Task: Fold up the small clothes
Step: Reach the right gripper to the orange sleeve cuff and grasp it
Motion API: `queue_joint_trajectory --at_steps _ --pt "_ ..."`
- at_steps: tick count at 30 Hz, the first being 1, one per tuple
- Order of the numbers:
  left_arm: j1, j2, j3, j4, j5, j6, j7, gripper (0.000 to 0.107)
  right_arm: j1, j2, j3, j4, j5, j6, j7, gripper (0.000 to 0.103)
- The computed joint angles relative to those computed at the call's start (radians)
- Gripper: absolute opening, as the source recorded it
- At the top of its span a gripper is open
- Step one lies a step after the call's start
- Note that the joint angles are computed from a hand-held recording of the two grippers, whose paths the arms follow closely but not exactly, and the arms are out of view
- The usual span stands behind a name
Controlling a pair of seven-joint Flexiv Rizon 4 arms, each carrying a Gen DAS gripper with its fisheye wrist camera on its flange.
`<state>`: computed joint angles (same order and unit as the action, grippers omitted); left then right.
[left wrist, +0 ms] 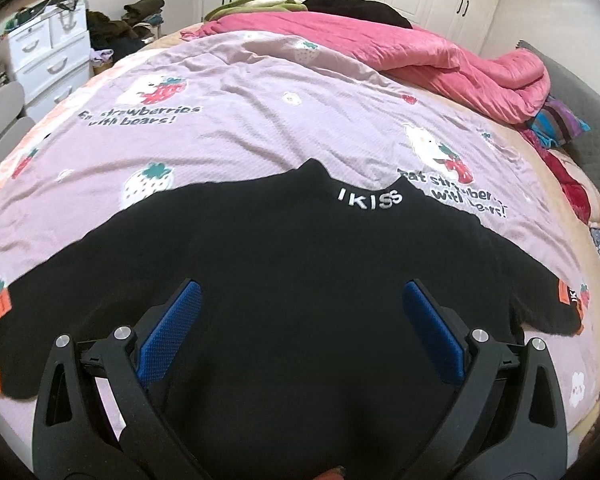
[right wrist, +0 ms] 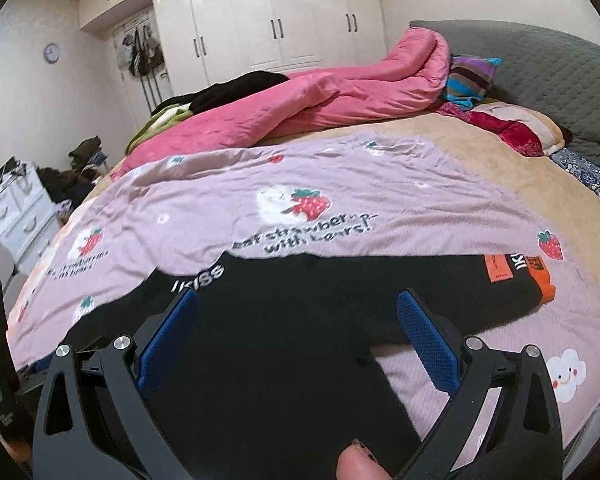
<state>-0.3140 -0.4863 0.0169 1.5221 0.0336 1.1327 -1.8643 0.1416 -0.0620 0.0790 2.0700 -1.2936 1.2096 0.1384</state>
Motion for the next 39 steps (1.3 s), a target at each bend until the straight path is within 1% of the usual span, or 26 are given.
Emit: queue_joint_trajectory --at_steps 7,12,14,17,19,22,26,30,32,36,39 --pt "-0.029 -0.082 0.014 -0.114 0.042 -0.008 0.026 0.095 -0.025 -0.045 -0.034 -0.011 0.025 -0.001 0.016 0.099" --pt "-0.011 -0.128 -0.032 -0.133 -0.006 0.063 0.085 0.095 -0.053 -0.071 -0.064 0.015 0.034 0.007 0.059 0.099" --pt "-0.018 -0.148 -0.035 -0.147 -0.015 0.077 0.111 0.095 -0.066 -0.080 -0.071 0.027 0.068 0.007 0.064 0.099" --pt "-0.026 -0.165 -0.037 -0.160 -0.034 0.068 0.145 0.095 -0.086 -0.091 -0.088 0.046 0.090 0.027 0.091 0.099" --pt "-0.035 -0.180 -0.030 -0.175 -0.042 0.052 0.148 0.095 -0.099 -0.094 -0.100 0.060 0.084 0.037 0.118 0.099" --pt "-0.037 -0.196 -0.035 -0.180 -0.057 0.051 0.162 0.095 -0.114 -0.094 -0.106 0.081 0.107 0.034 0.129 0.099" --pt "-0.060 -0.212 -0.011 -0.197 -0.042 0.040 0.164 0.095 -0.136 -0.087 -0.116 0.102 0.122 0.013 0.148 0.099" --pt "-0.055 -0.223 -0.028 -0.196 -0.051 0.036 0.191 0.095 -0.170 -0.077 -0.127 0.132 0.147 -0.003 0.183 0.099" --pt "-0.062 -0.226 -0.022 -0.199 -0.048 0.033 0.192 0.095 -0.182 -0.078 -0.129 0.142 0.170 -0.018 0.193 0.099" --pt "-0.063 -0.223 -0.023 -0.195 -0.048 0.037 0.202 0.095 -0.213 -0.107 -0.146 0.155 0.238 0.016 0.178 0.099" --pt "-0.066 -0.224 -0.017 -0.199 -0.050 0.029 0.197 0.095 -0.230 -0.133 -0.171 0.160 0.252 0.060 0.176 0.099"
